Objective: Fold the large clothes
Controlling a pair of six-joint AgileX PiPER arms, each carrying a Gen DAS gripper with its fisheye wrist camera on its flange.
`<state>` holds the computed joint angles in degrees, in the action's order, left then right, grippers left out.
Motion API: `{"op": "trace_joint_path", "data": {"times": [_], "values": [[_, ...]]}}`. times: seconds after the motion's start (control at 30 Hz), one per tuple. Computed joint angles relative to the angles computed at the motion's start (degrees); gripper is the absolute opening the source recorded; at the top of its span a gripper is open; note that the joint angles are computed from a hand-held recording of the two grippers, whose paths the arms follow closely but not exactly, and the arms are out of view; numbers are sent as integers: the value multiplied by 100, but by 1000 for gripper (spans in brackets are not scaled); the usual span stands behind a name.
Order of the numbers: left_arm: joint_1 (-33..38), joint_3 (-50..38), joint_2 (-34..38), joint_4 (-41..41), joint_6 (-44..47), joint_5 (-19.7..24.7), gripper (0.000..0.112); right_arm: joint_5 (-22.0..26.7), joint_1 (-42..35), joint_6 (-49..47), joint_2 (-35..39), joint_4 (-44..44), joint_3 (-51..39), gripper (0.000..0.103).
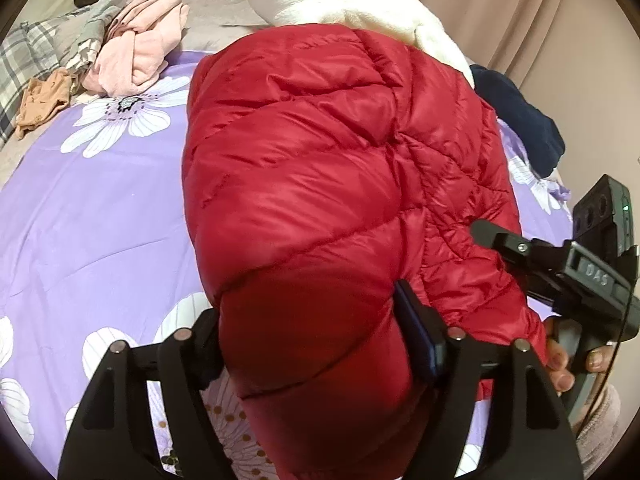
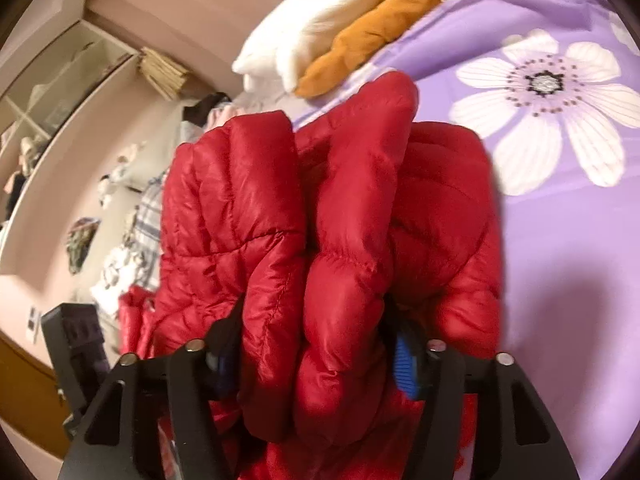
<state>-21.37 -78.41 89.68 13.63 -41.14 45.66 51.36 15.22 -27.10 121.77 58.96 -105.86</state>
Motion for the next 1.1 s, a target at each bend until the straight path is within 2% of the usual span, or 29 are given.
{"op": "trace_joint_path", "data": {"times": [0.07,0.23,0.37,0.47,0.53,0.57,0.6,0.63,0.67,0.73,0.93,1.1], "values": [[-113,-73,10,256,-184,209,81,-67,-15,113,-163,-150,136,68],[-277,-138,-80,773,-453,597,83,-582,33,251,-759,-626,614,72],[-496,-75,-284,1343,-730,823,81,-1348,300,567,-1294,-1487,936,73],[-596,-36,-403,1621,-836,852,80,-1635,474,152,-1589,-1478,1180,73],[-644,-6,-445,1767,-920,838,76,-1821,629,-186,-1739,-1407,1350,73],[-651,8,-448,1809,-943,825,69,-1949,768,-214,-1778,-1537,1364,72],[-639,9,-431,1785,-912,810,59,-2072,876,-243,-1773,-1605,1366,66],[-591,1,-392,1683,-823,790,55,-2127,972,-344,-1745,-1635,1347,57],[-589,5,-357,1667,-828,790,51,-2108,1029,-305,-1672,-1761,1258,54],[-588,64,-307,1675,-835,736,50,-1981,1183,88,-1483,-2310,1036,40],[-634,120,-143,1724,-864,704,49,-1678,1348,1180,-980,-3658,695,40],[-690,90,-221,1655,-942,803,51,-1327,1193,1321,-874,-3475,580,40]]}}
